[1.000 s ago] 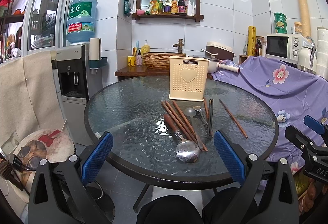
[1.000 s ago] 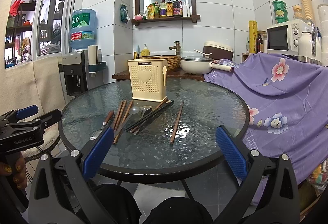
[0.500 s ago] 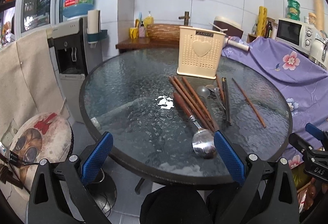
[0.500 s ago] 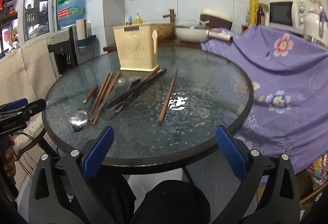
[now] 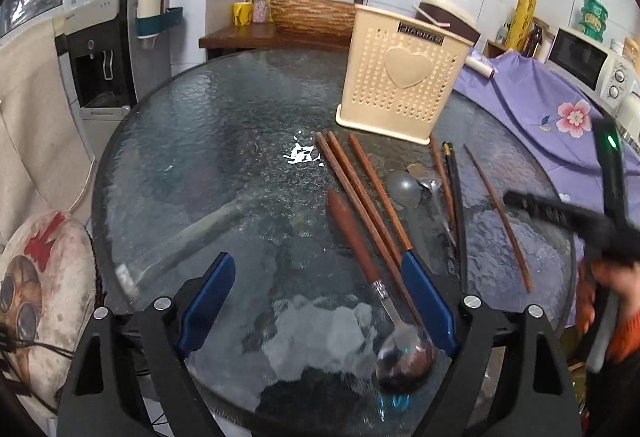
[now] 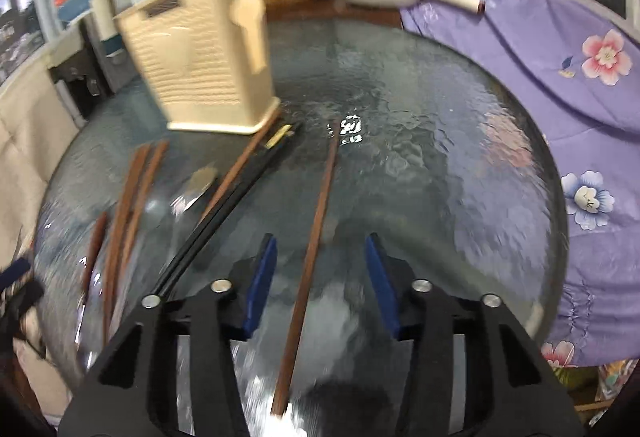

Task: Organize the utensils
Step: 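Grasp a brown chopstick with the right tool while the left tool grasps the wooden-handled ladle, then lift the chopstick with the right tool while the left tool lifts the ladle toward the holder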

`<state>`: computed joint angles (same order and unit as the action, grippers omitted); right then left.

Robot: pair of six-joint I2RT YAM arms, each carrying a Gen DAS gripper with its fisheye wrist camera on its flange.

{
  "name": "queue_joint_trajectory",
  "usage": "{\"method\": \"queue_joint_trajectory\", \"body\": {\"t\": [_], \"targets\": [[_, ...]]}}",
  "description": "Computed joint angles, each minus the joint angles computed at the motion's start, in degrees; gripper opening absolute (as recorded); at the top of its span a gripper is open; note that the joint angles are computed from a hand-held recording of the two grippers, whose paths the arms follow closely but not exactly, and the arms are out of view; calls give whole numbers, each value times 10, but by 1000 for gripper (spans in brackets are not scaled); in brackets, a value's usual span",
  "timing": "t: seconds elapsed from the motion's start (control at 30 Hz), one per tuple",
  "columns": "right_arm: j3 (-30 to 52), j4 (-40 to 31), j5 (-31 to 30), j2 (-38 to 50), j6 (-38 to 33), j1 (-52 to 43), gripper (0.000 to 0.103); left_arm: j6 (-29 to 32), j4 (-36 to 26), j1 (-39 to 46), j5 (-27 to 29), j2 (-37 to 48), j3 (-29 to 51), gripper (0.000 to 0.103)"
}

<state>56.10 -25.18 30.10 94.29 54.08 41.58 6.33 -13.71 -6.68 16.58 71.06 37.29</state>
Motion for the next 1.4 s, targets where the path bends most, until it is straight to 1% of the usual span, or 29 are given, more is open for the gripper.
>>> {"method": "queue_joint_trajectory", "body": {"t": [0.07,0.13,0.2,0.3,0.43,0.53,0.6,0.67,0.8,0.9,1.1,1.17,1.33,1.4], "targets": [[32,-4,-31,28,-26,-45,37,-3,1,-11,-13,23,16,82],[57,-9,-49,49,-46,-69,34,-4,-1,-16,-21,41,30,79],[81,-19,-61,71,-67,-90,28,-6,-6,-18,-20,61,46,72],[103,-22,-77,97,-81,-112,24,-12,-23,-21,-18,91,73,67],[121,-28,-71,112,-94,-120,23,-16,-31,-31,-25,110,90,63],[135,-33,-71,122,-104,-121,22,-20,-40,-43,-38,130,108,56],[143,-33,-74,129,-115,-127,20,-24,-45,-52,-47,140,117,51],[157,-38,-79,137,-122,-134,19,-27,-52,-63,-65,153,128,44],[167,-47,-82,143,-126,-134,16,-35,-63,-83,-85,171,141,40],[185,-59,-90,153,-133,-140,14,-37,-63,-92,-96,184,149,32],[228,-86,-97,180,-139,-148,10,-42,-65,-103,-114,218,182,26],[237,-89,-96,187,-142,-149,7,-43,-70,-107,-117,229,196,19],[231,-73,-101,186,-153,-153,6,-42,-73,-108,-117,240,209,18],[204,-44,-110,172,-151,-155,6,-44,-72,-107,-114,243,211,17]]}}
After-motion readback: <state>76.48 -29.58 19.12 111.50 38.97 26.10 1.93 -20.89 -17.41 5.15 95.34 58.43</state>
